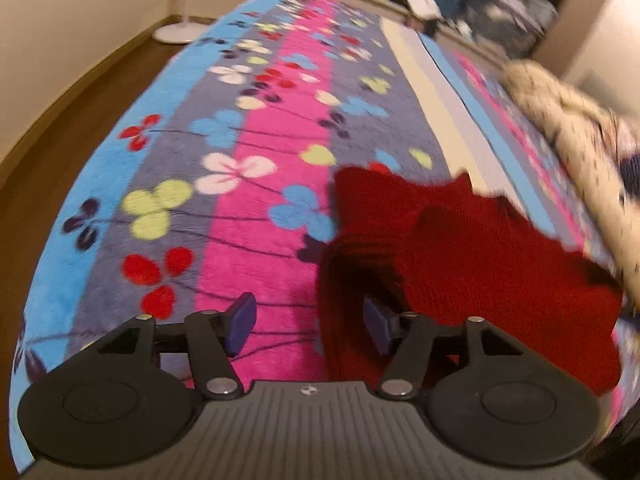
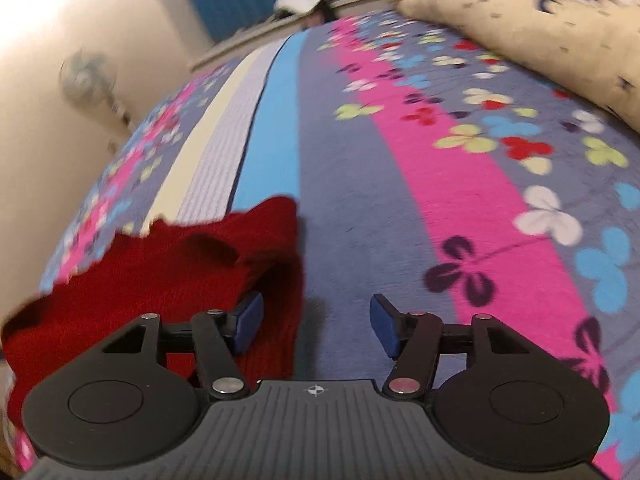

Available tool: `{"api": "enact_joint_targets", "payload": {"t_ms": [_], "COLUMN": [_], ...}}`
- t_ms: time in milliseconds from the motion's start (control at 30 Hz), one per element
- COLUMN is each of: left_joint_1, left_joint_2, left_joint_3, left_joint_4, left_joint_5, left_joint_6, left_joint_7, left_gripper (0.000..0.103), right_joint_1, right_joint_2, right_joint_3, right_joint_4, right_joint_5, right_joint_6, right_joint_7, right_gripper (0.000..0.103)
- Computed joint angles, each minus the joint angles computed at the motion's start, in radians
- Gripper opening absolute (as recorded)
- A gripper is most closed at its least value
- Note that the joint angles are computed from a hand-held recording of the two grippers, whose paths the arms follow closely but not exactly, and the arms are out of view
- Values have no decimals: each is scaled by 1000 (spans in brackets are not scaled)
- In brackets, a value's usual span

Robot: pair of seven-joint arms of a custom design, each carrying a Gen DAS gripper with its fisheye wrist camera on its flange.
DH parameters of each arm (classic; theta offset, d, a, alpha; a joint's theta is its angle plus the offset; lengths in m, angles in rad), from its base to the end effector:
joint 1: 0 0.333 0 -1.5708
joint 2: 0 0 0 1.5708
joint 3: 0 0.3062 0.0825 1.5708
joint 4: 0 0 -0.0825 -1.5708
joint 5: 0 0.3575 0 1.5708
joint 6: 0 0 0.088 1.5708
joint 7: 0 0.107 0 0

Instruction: Fold small clothes

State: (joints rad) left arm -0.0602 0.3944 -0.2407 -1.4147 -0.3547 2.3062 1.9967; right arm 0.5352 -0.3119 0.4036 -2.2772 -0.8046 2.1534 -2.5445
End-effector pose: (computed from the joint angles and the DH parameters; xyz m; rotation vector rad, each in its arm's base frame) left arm 0.6632 -0.1808 0.5358 -1.4564 2.4913 -0.9431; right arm 0.2865 0.3622 0.5029 -0.8774 2.2385 -0.6432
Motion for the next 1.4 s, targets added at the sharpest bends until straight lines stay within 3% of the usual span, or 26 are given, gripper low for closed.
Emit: {"api": "enact_joint_targets", "payload": {"t_ms": [100, 200, 400, 567, 667, 800, 967, 1100, 1133, 1167, 1233, 1267, 1300, 1400], "left_joint_1": [-42, -64, -77, -100, -111, -125, -107, -122, -121, -122, -120, -117, -111, -106], "left_joint_2": [14, 28, 85, 153, 193, 264, 328, 302, 300, 302, 294, 291, 285, 245], "left_joint_3": [10, 3, -14, -13, -9, 9, -27, -20, -22, -22, -24, -28, -35, -45], "left_joint_4": [2, -2, 56, 161, 219, 343, 458, 396, 389, 390, 372, 366, 355, 284], "left_joint_5": [97, 141, 117, 125, 131, 152, 139, 163, 159, 157, 152, 147, 136, 126], "left_joint_6": [7, 49, 119, 125, 139, 77, -84, -47, -47, -48, -38, -33, -27, 40], "left_joint_7": [26, 63, 32, -43, -111, -246, -231, -185, -184, -184, -179, -173, -161, -107], "left_gripper": [71, 71, 71, 71, 64, 55, 58, 58, 58, 58, 50, 33, 19, 13], "right_joint_1": [-2, -7, -25, -35, -38, -42, -48, -49, -48, -49, -46, -42, -37, -28], "right_joint_2": [51, 90, 105, 100, 106, 105, 103, 120, 124, 126, 137, 145, 150, 142], "right_joint_3": [-36, -47, -58, -73, -83, -89, -98, -100, -101, -103, -101, -97, -95, -91], "right_joint_4": [24, 54, 65, 54, 55, 46, 33, 47, 49, 49, 64, 78, 88, 91], "right_joint_5": [24, 12, -73, -147, -140, -144, -133, -123, -123, -130, -136, -135, -136, -166], "right_joint_6": [61, 65, 60, 68, 70, 65, 102, 118, 125, 139, 136, 112, 95, 65], "right_joint_7": [-84, -129, -49, 24, 16, 43, 57, 29, 24, 22, -2, -21, -34, -10], "right_gripper": [62, 62, 62, 62, 62, 62, 62, 60, 52, 36, 20, 14, 14, 12]}}
